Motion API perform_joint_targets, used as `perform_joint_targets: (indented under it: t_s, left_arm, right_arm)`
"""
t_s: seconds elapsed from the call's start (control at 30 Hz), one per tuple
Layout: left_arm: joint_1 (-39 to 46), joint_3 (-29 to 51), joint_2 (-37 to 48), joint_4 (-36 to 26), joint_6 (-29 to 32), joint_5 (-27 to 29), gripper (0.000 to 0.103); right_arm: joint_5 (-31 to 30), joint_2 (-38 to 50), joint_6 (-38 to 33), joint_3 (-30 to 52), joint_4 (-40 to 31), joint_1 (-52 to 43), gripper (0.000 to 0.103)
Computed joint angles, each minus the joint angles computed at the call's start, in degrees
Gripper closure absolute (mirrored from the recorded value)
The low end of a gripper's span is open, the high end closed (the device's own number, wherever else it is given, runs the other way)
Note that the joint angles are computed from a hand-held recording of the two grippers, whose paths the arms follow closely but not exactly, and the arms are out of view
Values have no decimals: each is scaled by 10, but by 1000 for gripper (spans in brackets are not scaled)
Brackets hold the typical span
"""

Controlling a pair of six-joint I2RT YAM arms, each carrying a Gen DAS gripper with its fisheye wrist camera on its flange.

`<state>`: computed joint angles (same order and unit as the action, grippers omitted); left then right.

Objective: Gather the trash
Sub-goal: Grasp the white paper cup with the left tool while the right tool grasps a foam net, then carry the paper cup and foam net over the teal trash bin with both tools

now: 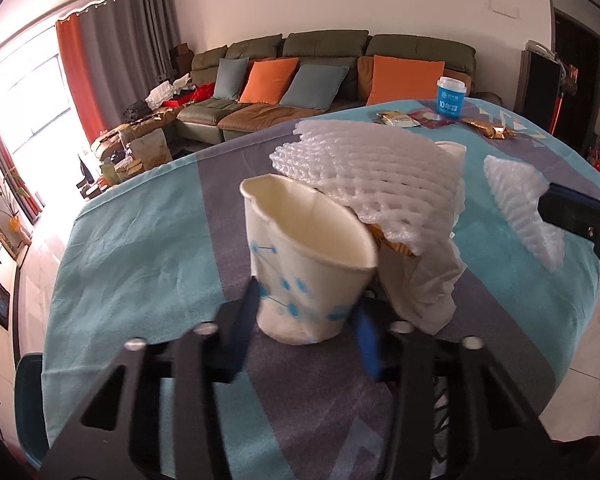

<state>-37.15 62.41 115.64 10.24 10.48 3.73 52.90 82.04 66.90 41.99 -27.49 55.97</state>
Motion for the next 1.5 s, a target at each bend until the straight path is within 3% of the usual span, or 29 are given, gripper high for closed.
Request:
perform_joint_targets:
  t_s: [0.2,0.5,0.57,0.7,0.77,0.87,1.0,1.3,1.5]
  left_arm:
    - [18,-17,-12,11,-12,25,82]
    - [61,-80,-75,49,-34,61,83]
    - [78,-101,-97,60,-37,66,83]
    - [120,-136,-148,75,-44,75,83]
    - [143,-152,-172,82,-47,75,83]
    - [187,-173,-202,86,-53,73,83]
    - [249,-182,-217,85,-57,68,83]
    - [383,-195,-218,87,-35,79,83]
    - [468,-187,-195,86,-13,83,83]
  right_arm:
    - [26,-7,7,11,-28,11,99]
    - [104,-26,7,59,-104,36,99]
    - [120,-36,-46,65,-74,38,99]
    - [110,-43,-237,61,91,24,99]
    - [75,-34,-350,56,206,6,99]
    - [7,-2,-458,69,313,-19,99]
    - [-114,62,-528,116,383,-59,99]
    - [-336,245,-559,320,383,-98,99]
    - [-446,388,-564,525,299,-106,99]
